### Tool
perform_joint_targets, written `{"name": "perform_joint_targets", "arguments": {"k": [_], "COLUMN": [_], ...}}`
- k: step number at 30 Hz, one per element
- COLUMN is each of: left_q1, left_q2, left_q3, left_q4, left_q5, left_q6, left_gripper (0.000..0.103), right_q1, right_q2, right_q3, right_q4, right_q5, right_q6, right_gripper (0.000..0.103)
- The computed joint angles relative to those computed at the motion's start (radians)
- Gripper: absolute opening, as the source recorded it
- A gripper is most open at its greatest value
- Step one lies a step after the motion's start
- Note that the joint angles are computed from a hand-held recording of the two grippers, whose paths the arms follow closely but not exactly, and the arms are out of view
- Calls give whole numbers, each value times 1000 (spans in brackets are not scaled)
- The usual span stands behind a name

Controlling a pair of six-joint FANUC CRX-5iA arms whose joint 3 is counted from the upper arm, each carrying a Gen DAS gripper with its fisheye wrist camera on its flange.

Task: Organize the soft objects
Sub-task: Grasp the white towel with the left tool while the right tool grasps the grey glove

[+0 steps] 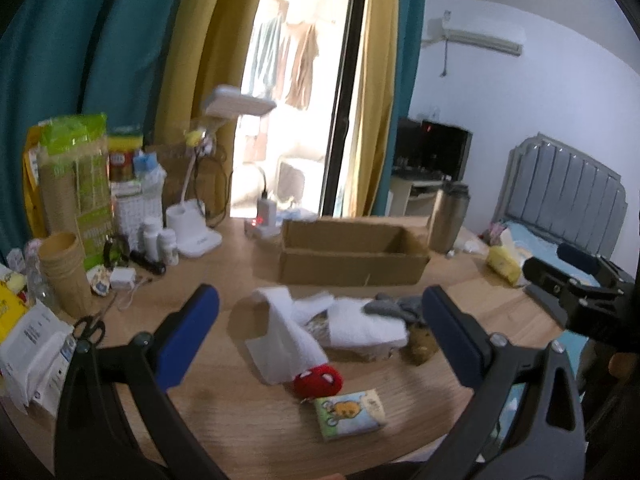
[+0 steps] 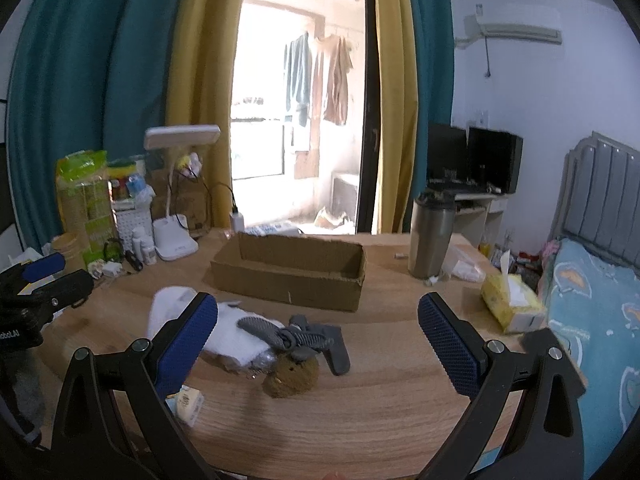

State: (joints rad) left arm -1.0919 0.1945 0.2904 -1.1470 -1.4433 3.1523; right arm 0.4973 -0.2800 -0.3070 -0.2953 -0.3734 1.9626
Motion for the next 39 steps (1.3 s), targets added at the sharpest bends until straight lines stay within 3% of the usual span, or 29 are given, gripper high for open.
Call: {"name": "perform_joint_targets", "arguments": {"k": [23, 32, 35, 39], "left_q1": [273, 347, 367, 396], "left_q2": [-2, 15, 20, 29], "left_q3": [-95, -111, -116, -123], "left_q4": [300, 389, 415, 459], "left_q5": [241, 280, 287, 294], "left_q6": [-97, -160, -176, -198], "left_gripper": [102, 101, 91, 87], "right_q1": [3, -13, -18, -24], "right_q2": [250, 339, 371, 411], "right_q3": [153, 239, 272, 314], "right_q4": [85, 53, 36, 17], "right_q5": [-113, -161, -182, -207], "right_q6": [-106, -81, -64, -45], "right_gripper": [103, 103, 103, 103]}}
